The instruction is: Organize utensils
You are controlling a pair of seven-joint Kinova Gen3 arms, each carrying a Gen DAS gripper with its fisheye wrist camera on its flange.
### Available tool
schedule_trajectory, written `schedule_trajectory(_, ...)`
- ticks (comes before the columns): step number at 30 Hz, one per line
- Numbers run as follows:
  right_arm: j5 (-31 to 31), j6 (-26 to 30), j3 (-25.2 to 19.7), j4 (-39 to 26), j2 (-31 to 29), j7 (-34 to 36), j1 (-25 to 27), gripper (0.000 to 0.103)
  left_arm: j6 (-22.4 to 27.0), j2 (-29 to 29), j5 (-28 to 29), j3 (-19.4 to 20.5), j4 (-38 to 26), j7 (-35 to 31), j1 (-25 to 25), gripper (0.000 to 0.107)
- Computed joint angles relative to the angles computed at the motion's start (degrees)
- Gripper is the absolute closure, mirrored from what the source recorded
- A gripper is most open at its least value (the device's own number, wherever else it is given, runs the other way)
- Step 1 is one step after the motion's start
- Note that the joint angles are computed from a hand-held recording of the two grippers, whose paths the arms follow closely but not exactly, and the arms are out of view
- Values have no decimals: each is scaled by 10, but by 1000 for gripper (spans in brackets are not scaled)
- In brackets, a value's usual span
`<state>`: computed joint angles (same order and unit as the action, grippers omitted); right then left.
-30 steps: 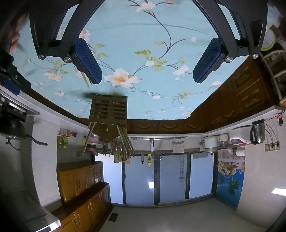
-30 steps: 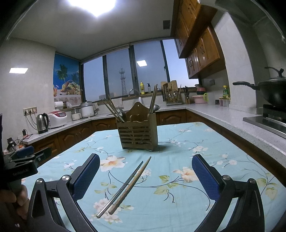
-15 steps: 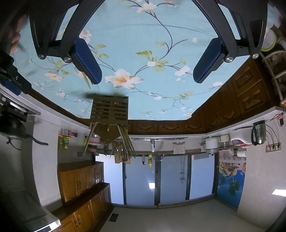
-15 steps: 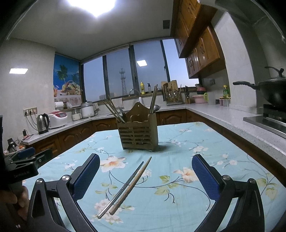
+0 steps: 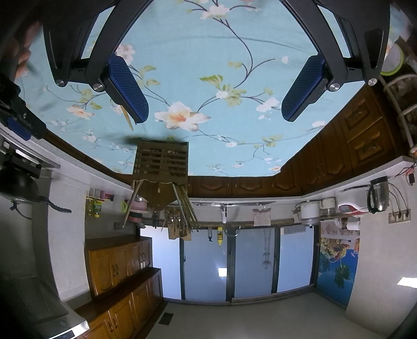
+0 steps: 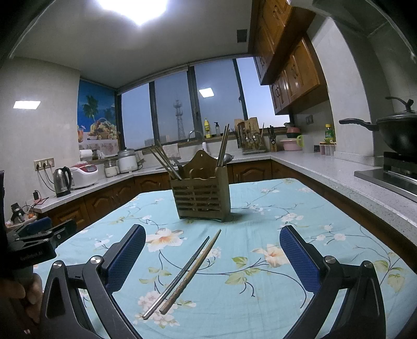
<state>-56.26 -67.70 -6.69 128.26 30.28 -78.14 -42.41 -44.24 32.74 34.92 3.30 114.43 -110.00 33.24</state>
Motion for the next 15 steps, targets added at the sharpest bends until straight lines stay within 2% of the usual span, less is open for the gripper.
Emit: schedule_trajectory(15, 0, -1, -1, 3, -1, -4, 0, 0, 4, 5, -3, -1, -5, 1, 1, 4)
